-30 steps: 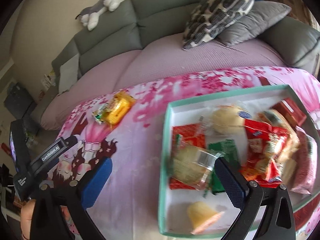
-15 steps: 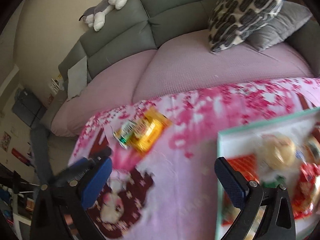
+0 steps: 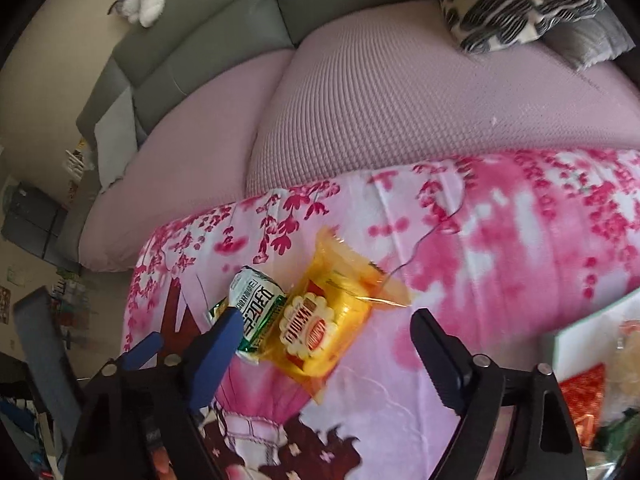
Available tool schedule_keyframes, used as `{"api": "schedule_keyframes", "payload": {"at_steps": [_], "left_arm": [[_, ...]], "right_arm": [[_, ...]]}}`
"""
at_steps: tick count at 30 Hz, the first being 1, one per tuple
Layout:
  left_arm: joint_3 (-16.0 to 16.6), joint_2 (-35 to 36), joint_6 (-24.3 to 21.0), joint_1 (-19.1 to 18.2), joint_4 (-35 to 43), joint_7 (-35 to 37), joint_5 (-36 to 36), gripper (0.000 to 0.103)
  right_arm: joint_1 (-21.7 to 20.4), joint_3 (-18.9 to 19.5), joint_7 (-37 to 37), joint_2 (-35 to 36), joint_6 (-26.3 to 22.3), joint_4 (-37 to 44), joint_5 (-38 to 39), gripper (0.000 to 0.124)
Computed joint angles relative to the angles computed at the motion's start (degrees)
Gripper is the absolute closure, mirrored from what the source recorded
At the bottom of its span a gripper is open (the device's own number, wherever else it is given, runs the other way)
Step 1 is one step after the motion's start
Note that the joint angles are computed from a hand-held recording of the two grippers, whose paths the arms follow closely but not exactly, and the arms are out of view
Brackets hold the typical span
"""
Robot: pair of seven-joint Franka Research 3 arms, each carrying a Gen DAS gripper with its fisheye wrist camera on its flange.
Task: Organize snacks
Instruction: 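Move both open tools from the tray to the last two packets, then grasp the yellow packet with the right tool while the left tool grasps the green-white packet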
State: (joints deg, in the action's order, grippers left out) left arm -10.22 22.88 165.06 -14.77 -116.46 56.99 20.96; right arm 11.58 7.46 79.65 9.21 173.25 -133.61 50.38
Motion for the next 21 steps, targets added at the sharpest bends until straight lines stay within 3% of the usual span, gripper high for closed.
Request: {"api": "schedule_keyframes", "payload": {"at_steps": [5, 7, 11, 15, 21], "left_arm": [[-1.52, 1.93, -2.53, 0.66, 3.05, 4.40, -0.41, 0.001], [-1.15, 3.21, -4.21, 0.03, 4.86, 5.29, -0.05, 0.005], [-2.19, 5.01, -5.50, 0.19, 7.18, 7.61, -1.87, 0.007], [-3.68, 7.24, -6.74, 0.63, 10.02, 10.82, -3.69, 0.027], [-3.64, 8.85, -6.98, -0.60, 12.19, 12.22, -4.72, 0.039]], "right_arm": [[0.53, -0.64, 3.56, 3.62, -2.82, 3.23, -3.48, 0.045], [-1.30, 0.71, 1.97, 4.48, -4.73, 4.15, -0.85, 0.057], [-2.53, 0.64, -0.44, 4.81, -6.17, 4.17, 0.74, 0.070], [-2.40, -0.75, -1.06, 3.85, -6.94, 3.37, -0.96, 0.075], [-2.73, -1.68, -2.17, 2.13, -7.74, 2.01, -2.37, 0.081]]}}
